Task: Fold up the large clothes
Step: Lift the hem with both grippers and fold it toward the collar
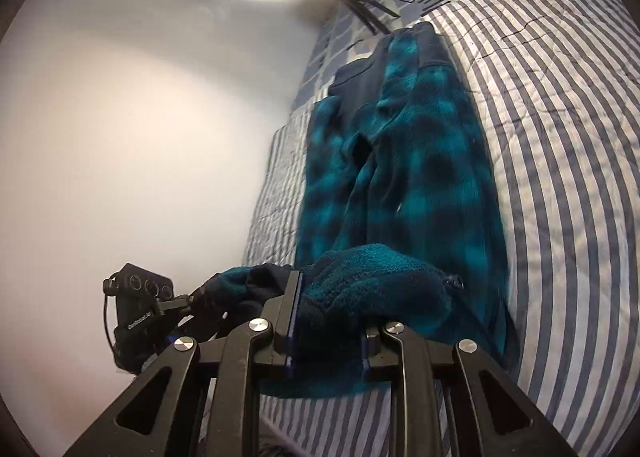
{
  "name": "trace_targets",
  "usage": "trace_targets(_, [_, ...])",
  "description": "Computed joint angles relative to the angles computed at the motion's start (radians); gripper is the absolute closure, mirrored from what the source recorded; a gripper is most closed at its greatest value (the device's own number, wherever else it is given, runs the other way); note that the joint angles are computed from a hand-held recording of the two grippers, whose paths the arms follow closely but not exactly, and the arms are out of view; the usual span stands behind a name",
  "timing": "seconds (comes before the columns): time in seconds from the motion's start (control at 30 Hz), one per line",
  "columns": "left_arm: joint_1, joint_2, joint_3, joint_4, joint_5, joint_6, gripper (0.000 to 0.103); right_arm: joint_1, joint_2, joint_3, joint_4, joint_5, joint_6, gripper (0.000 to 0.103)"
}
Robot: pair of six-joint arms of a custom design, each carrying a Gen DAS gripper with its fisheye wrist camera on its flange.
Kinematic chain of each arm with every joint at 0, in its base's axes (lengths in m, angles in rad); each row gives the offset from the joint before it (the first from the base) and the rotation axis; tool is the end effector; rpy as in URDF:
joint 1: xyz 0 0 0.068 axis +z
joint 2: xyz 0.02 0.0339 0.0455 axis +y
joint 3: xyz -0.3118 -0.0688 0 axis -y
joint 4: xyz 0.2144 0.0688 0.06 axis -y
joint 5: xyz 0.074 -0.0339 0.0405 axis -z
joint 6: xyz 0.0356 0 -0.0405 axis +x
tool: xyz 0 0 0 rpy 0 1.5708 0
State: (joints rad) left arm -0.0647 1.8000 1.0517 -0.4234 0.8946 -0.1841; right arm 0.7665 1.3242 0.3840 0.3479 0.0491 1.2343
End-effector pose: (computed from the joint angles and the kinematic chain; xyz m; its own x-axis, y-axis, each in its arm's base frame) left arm 0.3237 -0.0488 0.2265 -0.9667 -0.0522 -0.2505 0.1688 0.6056 -0.7777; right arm 0.1522 0.1442 0.2169 -0.7590 0.5779 -0.2998 0.1605 0.6124 0.7741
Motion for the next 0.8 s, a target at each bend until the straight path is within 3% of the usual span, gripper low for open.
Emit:
trace_targets(0.23, [-0.043,0.158,0.074,0.094,-0.096,-0.077,0.085,-0.183,0.197,-0.017,0.15,-0.158,-0.037,0.082])
trace_targets(0.37, [-0.06,0.225,0.112,0.096,-0.136,-0.067,0.085,-0.239,0.29,0.021,0.133,-0.22,-0.072,0.082])
trace_targets(0.47, [-0.065,0.26,0.134,0.089,-0.149,-0.057,0.085,-0.253,0.318,0.093,0.033,-0.231,-0.12,0.078])
trace_targets(0.6, [-0.06,0.273,0.174,0.02,-0.138,-0.023,0.083,-0.27,0.285,0.124,-0.023,-0.258,-0.139,0.063])
trace_targets(0.67, [-0.047,0.278,0.201,-0.033,-0.117,-0.009,0.082,-0.278,0.236,0.124,-0.052,-0.256,-0.136,0.049])
trace_targets(0.8, [-0.019,0.281,0.244,-0.112,-0.061,0.015,0.077,-0.293,0.055,0.081,-0.095,-0.255,-0.141,0.046])
